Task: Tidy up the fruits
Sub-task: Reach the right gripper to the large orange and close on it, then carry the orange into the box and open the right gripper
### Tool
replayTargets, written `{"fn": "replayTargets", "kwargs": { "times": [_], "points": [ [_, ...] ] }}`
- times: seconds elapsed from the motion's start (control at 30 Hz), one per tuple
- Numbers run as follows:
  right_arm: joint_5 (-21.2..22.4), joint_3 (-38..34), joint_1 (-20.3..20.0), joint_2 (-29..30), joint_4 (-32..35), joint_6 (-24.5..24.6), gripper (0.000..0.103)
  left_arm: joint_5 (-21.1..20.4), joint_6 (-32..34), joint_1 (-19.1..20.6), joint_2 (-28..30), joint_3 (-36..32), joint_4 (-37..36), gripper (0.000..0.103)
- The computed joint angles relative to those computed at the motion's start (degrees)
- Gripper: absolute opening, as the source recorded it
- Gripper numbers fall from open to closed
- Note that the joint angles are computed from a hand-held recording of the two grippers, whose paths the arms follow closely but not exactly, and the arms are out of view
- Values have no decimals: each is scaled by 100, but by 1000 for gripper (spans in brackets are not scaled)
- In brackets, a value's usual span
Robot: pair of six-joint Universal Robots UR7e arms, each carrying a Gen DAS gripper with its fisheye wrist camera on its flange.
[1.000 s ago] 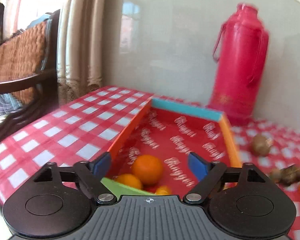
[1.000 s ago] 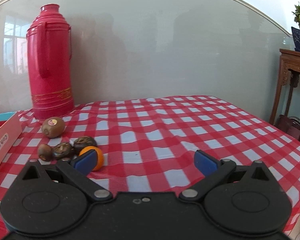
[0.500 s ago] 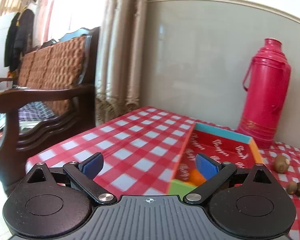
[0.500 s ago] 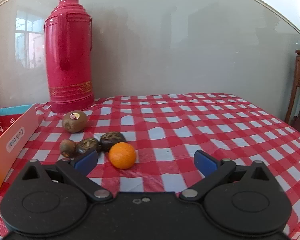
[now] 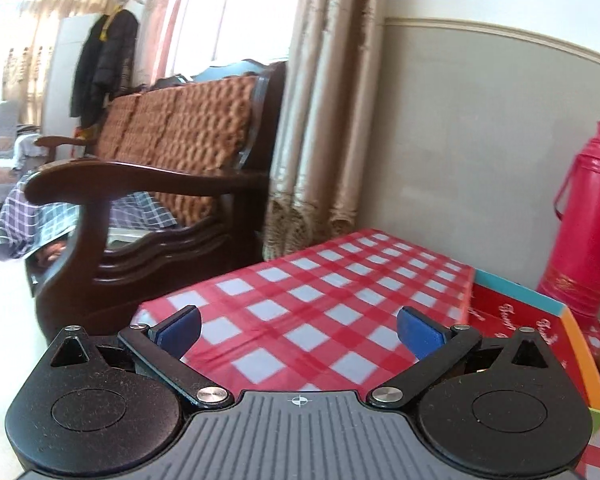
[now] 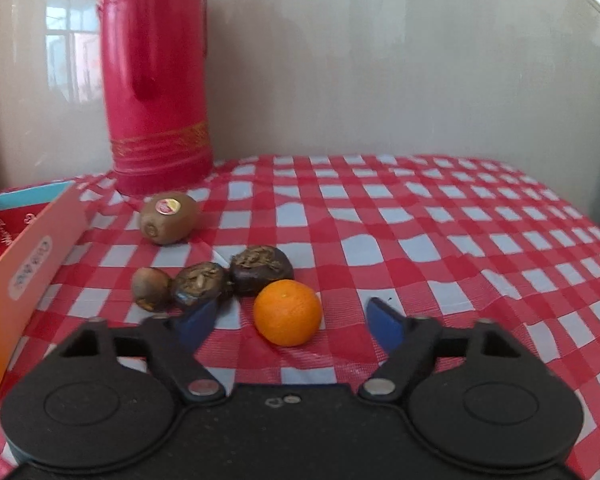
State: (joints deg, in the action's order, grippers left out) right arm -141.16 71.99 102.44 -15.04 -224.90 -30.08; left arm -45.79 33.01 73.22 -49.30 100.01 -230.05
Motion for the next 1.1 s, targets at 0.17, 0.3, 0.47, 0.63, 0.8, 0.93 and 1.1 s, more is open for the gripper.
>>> {"fn": "replayTargets", "kwargs": {
  "times": [0.17, 0.3, 0.47, 0.63, 0.8, 0.93, 1.1],
  "points": [
    [-150, -82, -42, -27, 572, 332, 35, 94, -68, 98, -38, -75, 110, 103],
    [-177, -183, -14, 55, 537, 126, 30, 105, -143, 154, -77, -77, 133, 103],
    [286, -57, 57, 103, -122, -184, 30, 132, -330, 219, -127, -72, 148, 103],
    [1358, 170, 205, 179, -774, -765, 30, 142, -682, 282, -195, -40, 206, 103],
    [2298, 295, 330, 201, -188, -784, 30, 183, -796, 324, -222, -18, 141, 103],
    [2685, 42, 443, 325, 498, -846, 30, 226, -810, 348, -243, 11, 22, 103],
    [2673, -534, 595, 572, 1497, -959, 30, 226, -888, 397, -300, 47, 15, 103]
  ]
}}
